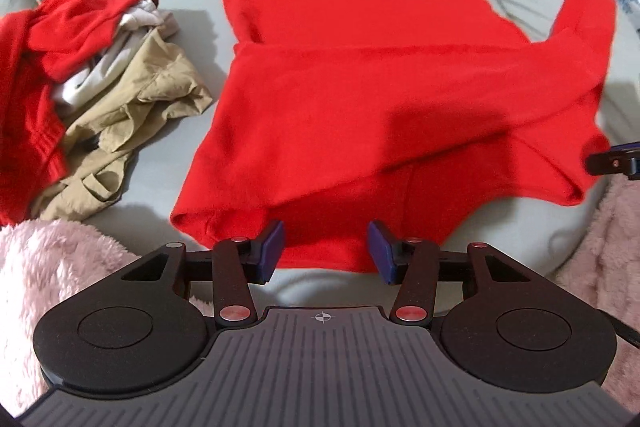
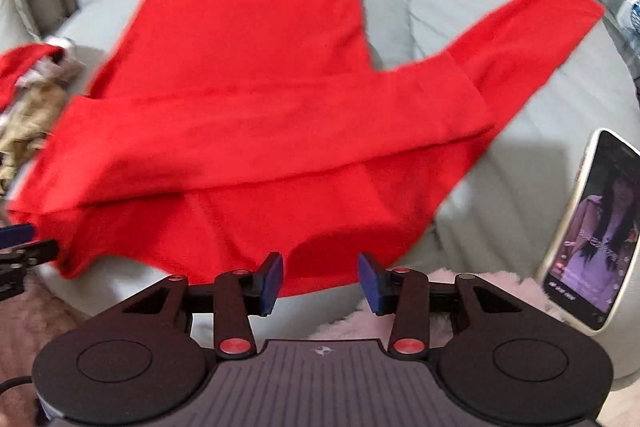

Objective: Fold clothes

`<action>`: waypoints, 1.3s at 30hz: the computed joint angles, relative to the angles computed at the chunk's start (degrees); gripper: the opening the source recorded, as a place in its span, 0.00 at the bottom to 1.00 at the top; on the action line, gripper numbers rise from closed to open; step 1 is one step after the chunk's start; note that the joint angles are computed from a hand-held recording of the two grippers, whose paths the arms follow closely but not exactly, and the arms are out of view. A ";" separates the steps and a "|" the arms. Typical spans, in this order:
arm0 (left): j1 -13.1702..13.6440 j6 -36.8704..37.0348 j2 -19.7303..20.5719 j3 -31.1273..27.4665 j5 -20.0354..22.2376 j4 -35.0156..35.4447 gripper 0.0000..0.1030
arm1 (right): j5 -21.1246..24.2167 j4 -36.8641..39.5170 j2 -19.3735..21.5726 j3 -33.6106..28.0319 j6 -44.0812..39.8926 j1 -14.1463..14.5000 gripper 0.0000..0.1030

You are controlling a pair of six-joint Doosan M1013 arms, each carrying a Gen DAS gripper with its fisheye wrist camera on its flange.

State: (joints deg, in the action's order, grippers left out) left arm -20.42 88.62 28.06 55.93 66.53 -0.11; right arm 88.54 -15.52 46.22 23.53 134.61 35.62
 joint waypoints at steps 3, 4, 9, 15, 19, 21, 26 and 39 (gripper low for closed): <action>-0.07 -0.51 -0.68 0.55 -2.48 -0.81 0.51 | -4.08 -0.98 -1.47 2.58 -0.14 0.42 0.39; -0.11 -0.50 -0.59 0.35 -2.27 -1.00 0.51 | -5.47 -1.49 -1.65 3.01 -0.50 0.62 0.39; -0.08 -1.40 -0.03 -0.10 0.38 0.03 0.51 | -8.40 -2.49 -2.97 5.75 0.20 0.94 0.29; 0.02 -5.30 0.26 -0.54 0.63 1.11 0.51 | -11.73 -1.82 -4.47 8.56 0.03 0.83 0.22; -0.29 -3.44 0.87 -1.19 -0.21 0.91 0.51 | -12.13 -0.25 -3.88 7.63 -2.62 0.72 0.18; -0.41 -2.97 1.45 -1.92 -0.45 0.94 0.50 | -11.97 0.95 -2.88 5.88 -4.68 0.54 0.16; -1.38 0.97 3.58 -4.19 1.96 1.16 0.51 | -3.43 2.65 3.00 -3.94 -6.58 0.23 0.16; -0.72 5.25 1.77 -3.32 4.88 0.16 0.52 | -6.31 9.54 -1.65 3.64 1.15 -0.92 0.21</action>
